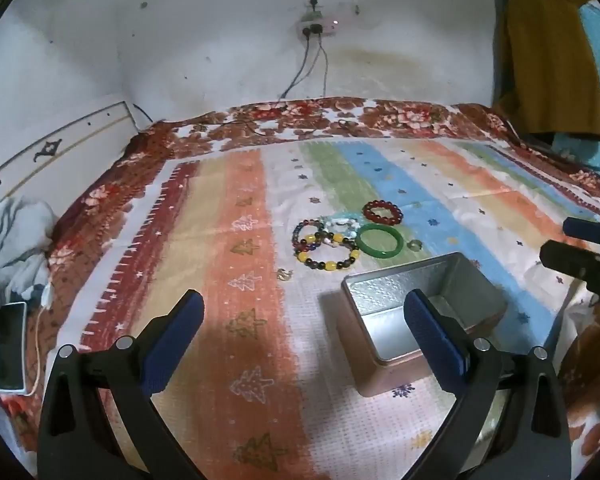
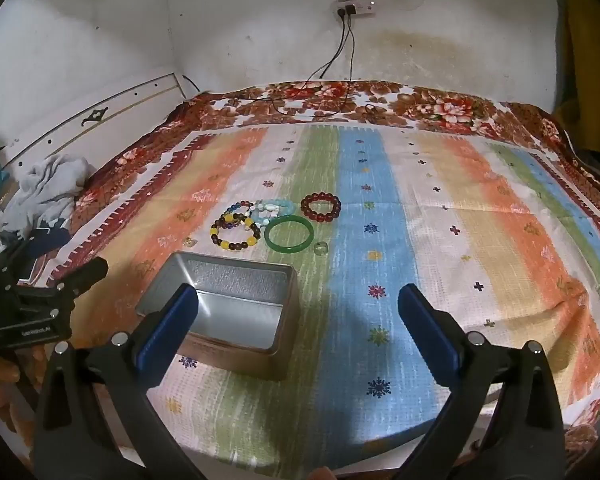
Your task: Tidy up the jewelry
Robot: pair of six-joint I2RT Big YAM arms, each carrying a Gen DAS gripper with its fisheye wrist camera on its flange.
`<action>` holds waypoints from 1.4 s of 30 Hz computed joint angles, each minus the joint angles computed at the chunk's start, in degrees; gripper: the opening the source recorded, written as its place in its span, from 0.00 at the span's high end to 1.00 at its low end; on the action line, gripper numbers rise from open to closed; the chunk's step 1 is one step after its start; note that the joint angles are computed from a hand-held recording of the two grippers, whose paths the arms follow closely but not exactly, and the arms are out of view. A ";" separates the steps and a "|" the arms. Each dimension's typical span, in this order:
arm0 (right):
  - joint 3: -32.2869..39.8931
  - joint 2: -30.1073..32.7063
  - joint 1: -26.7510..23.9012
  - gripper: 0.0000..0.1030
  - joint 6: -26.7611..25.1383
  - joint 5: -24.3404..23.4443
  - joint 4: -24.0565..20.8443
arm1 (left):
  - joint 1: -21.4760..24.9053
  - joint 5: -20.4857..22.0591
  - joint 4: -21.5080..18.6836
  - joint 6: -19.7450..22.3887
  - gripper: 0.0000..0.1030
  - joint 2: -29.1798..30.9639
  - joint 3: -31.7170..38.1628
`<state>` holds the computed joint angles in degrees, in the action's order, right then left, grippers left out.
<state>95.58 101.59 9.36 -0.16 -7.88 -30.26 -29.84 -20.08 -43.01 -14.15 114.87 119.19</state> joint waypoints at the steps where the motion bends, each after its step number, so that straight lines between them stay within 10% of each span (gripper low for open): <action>1: 0.05 0.07 0.10 0.05 0.07 0.05 -0.07 | 0.15 1.05 -0.52 -0.19 0.05 0.18 0.37; 42: 0.39 0.74 0.78 0.05 -1.24 0.10 -1.50 | 1.15 -0.73 -2.06 -3.56 0.05 0.58 0.80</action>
<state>95.97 102.33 10.14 -1.40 -7.78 -31.76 -28.69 -20.82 -45.07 -17.70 115.45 119.99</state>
